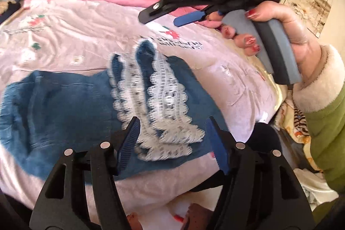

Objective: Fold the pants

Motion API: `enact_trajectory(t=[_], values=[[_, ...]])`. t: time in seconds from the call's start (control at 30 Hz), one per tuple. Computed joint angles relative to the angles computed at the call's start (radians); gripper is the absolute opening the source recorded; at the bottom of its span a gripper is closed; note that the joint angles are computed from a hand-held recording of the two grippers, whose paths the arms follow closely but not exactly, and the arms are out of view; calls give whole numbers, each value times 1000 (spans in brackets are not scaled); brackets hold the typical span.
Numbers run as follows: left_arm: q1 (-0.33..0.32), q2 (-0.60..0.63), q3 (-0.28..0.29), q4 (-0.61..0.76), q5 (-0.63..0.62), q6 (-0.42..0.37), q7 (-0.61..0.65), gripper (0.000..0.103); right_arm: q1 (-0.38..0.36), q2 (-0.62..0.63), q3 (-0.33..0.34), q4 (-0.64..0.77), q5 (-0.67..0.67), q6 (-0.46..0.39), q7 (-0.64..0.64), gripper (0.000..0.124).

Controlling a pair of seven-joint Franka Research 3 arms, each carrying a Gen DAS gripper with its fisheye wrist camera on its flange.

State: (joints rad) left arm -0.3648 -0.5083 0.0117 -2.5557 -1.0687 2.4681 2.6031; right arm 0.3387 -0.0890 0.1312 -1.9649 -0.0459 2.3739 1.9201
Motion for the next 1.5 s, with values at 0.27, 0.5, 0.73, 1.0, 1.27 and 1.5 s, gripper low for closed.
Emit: enact_trajectory(t=[0.27, 0.5, 0.73, 1.0, 1.27, 1.5], values=[[-1, 81, -62, 31, 75, 42, -83, 51, 6, 110, -12, 79, -98, -110, 32, 67], [-17, 97, -63, 17, 152, 76, -130, 15, 31, 120, -29, 34, -135, -88, 1, 4], [-59, 26, -33, -20, 138, 99, -105, 13, 1, -18, -22, -101, -47, 105, -28, 4], [-67, -13, -9, -60, 192, 72, -183, 13, 27, 141, 1, 53, -48, 33, -61, 4], [-68, 22, 5, -63, 187, 63, -186, 13, 77, 234, -27, 102, -60, 30, -50, 7], [-38, 43, 2, -50, 163, 41, -163, 13, 60, 167, -34, 37, 37, 113, -93, 25]])
